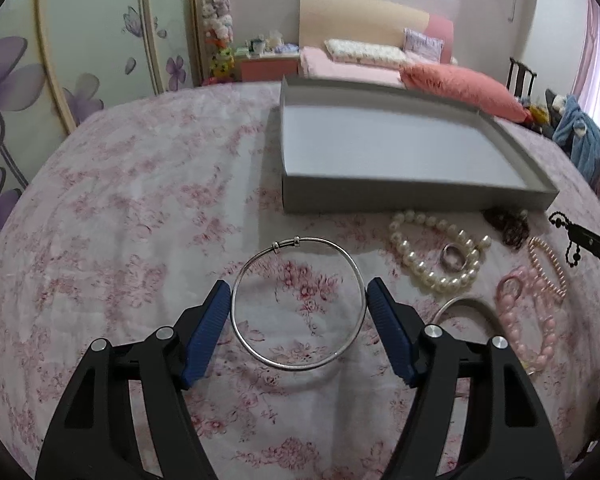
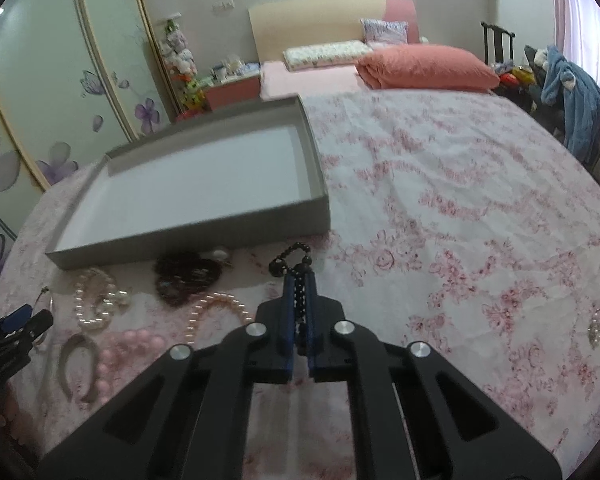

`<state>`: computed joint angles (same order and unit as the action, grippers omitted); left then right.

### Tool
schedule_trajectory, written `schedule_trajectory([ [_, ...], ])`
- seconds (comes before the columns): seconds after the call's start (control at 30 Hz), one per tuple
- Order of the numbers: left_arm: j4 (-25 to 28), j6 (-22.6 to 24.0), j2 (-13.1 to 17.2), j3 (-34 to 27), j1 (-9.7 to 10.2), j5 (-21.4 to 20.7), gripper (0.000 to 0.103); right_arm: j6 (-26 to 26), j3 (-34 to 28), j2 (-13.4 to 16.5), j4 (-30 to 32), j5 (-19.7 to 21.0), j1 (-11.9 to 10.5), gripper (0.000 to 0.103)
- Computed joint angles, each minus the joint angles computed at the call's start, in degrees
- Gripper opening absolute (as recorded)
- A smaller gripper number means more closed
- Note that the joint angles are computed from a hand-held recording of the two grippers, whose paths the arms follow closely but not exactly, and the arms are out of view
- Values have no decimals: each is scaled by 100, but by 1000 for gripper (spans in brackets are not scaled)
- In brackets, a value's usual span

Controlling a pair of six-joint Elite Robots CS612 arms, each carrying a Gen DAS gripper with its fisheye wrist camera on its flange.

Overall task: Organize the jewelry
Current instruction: 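Grasp the thin silver bangle with the left tool while the right tool lifts the black bracelet, then carry both items over the grey tray and open both tools to drop them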

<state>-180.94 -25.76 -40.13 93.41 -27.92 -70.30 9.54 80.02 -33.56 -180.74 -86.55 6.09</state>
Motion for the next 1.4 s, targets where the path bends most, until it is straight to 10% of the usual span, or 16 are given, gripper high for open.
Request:
schedule_trajectory([
  [0.4, -2123, 859, -40, 317, -343, 855, 70, -398, 449, -218, -2017, -100, 198, 6],
  [0.6, -2330, 1118, 42, 55, -358, 870, 70, -406, 295, -168, -2454, -188, 281, 6],
  [0.97, -2120, 1346, 399, -774, -223, 791, 70, -285, -443, 165, -2043, -229, 314, 6],
  [1.4, -1198, 1084, 796, -1504, -44, 269, 70, -123, -1736, 770, -151, 141, 246, 6],
])
